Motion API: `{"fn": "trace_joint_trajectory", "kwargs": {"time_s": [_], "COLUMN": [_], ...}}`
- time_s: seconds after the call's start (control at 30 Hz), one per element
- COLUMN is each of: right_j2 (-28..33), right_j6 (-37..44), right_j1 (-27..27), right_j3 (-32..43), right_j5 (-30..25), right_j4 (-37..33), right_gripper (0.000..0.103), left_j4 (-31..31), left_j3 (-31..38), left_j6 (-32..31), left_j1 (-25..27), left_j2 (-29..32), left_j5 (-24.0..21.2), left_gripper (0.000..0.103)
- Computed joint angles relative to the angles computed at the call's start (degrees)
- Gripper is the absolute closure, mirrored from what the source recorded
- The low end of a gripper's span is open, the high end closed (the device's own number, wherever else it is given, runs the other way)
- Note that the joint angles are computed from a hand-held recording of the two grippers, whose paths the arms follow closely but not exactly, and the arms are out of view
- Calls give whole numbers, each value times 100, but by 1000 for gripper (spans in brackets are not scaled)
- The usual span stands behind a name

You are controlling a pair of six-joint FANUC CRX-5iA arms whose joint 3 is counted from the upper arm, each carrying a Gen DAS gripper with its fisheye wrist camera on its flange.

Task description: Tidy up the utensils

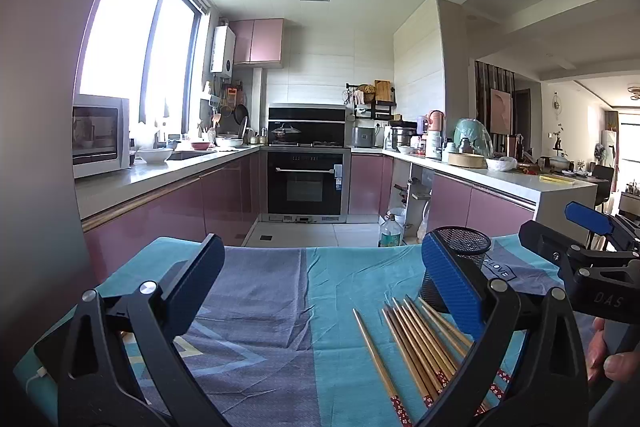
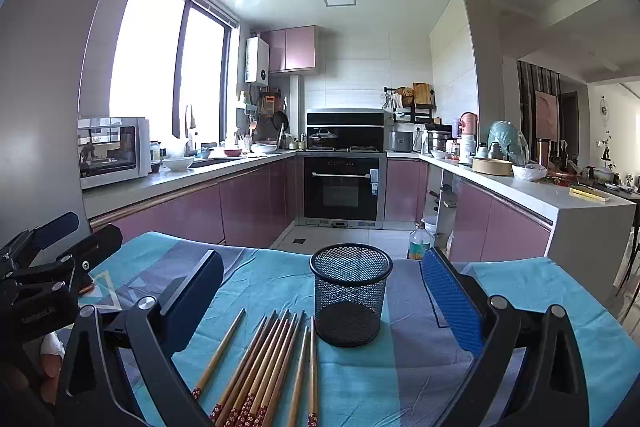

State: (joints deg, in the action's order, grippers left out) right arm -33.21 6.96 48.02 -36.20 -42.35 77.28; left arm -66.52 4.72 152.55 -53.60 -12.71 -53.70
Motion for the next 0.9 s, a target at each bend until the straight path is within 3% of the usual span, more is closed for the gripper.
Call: {"fn": "trace_joint_trajectory", "kwargs": {"time_s": [0.9], "right_j2": [-14], "right_j6": [-103], "right_j1": [-33], "right_j3": [-49], "right_j5": [38], "right_j4": [72], "right_gripper": [7], "left_j4": [-16], "left_j3": [-38], "left_j6": [15], "left_j1": [-17], "left_j2": [-49], "left_j5": [16], "left_gripper": [6]}}
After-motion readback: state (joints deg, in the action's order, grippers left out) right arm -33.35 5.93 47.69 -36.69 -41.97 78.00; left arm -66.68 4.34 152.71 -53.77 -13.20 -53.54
